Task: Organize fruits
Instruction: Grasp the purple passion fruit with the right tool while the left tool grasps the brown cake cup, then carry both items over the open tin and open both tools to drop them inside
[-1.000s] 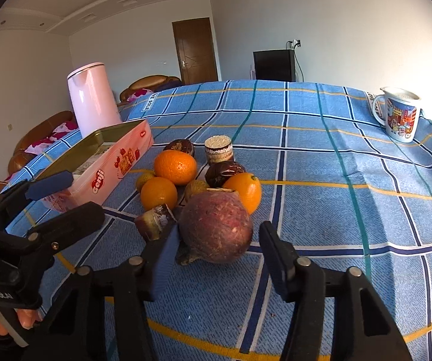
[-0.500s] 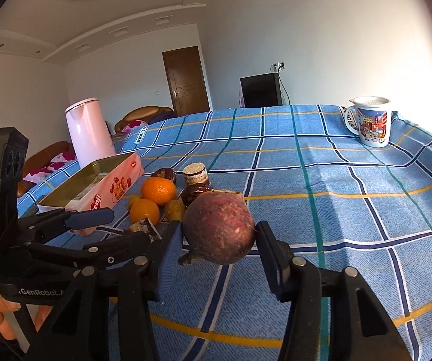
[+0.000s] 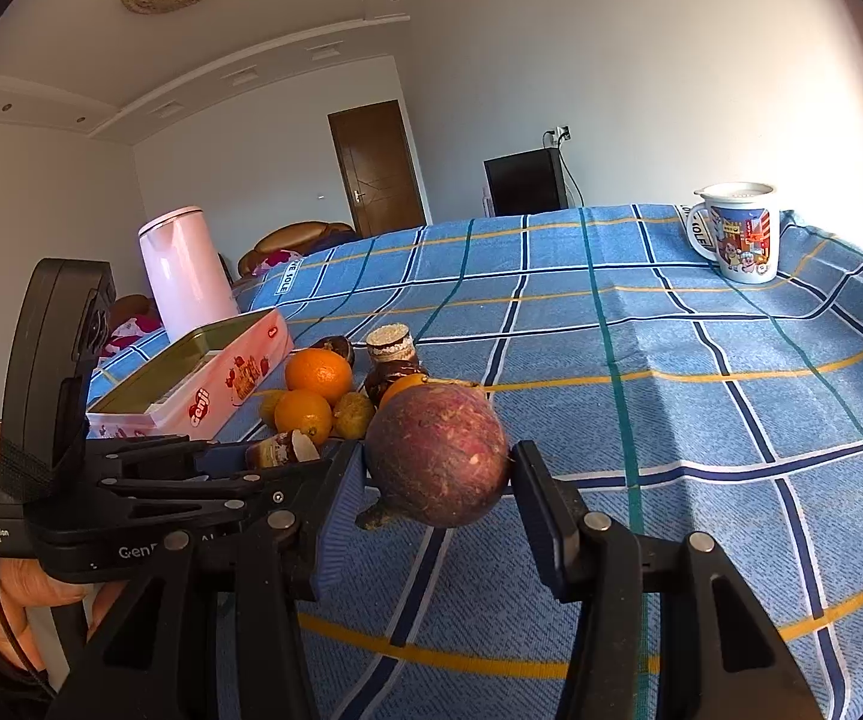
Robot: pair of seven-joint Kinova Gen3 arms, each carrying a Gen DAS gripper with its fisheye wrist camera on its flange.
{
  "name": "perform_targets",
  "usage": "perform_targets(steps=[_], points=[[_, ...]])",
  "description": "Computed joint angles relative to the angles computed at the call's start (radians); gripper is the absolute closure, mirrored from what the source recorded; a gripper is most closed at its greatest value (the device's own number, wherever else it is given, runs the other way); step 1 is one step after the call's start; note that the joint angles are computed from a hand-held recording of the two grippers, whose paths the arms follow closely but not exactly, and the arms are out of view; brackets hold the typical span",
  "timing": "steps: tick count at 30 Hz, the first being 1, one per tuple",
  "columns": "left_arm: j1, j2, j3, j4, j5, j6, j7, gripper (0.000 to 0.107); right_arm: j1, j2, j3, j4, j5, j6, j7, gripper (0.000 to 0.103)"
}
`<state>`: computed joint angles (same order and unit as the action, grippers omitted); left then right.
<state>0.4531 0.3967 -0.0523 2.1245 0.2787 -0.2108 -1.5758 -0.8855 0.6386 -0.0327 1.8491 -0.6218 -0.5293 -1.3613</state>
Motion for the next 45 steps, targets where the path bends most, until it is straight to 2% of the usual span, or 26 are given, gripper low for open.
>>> perform_targets(steps=[4, 8, 13, 19, 24, 28, 36, 39, 41, 45], points=[[0.065, -0.024, -0.061, 0.047, 0.061, -0.077, -0.049, 0.063, -0.016, -0.004, 0.004, -0.002, -0.006, -0.014, 0.019, 0.051], [0.085, -0.05, -0.076, 0.097, 0.15, -0.164, -0.131, 0.063, -0.022, -0.006, 0.001, -0.019, -0.007, -0.016, 0.047, 0.051], [0.071, -0.07, -0.06, 0.14, 0.239, -0.258, -0.206, 0.063, -0.036, -0.002, 0.007, -0.059, -0.013, 0.005, 0.094, 0.051], [-0.01, -0.093, -0.002, 0.182, 0.265, -0.334, -0.222, 0.063, -0.057, 0.009, 0.028, -0.126, -0.035, 0.055, 0.159, 0.051], [-0.099, -0.107, 0.043, 0.211, 0.233, -0.361, -0.188, 0.063, -0.073, 0.022, 0.048, -0.201, -0.029, 0.123, 0.202, 0.051], [-0.162, -0.119, 0.052, 0.232, 0.19, -0.373, -0.145, 0.063, -0.084, 0.045, 0.069, -0.281, -0.006, 0.203, 0.206, 0.051], [-0.245, -0.12, 0.038, 0.231, 0.146, -0.363, -0.111, 0.063, -0.189, 0.123, 0.237, -0.468, 0.006, 0.388, 0.18, 0.051], [-0.271, -0.116, 0.035, 0.227, 0.121, -0.353, -0.096, 0.063, -0.193, 0.159, 0.259, -0.547, 0.035, 0.463, 0.15, 0.051], [-0.29, -0.114, 0.035, 0.22, 0.098, -0.338, -0.082, 0.063, -0.22, 0.191, 0.311, -0.603, 0.043, 0.514, 0.12, 0.051], [-0.331, -0.113, 0.037, 0.212, 0.041, -0.313, -0.043, 0.063, -0.227, 0.248, 0.349, -0.714, 0.083, 0.61, 0.061, 0.051]])
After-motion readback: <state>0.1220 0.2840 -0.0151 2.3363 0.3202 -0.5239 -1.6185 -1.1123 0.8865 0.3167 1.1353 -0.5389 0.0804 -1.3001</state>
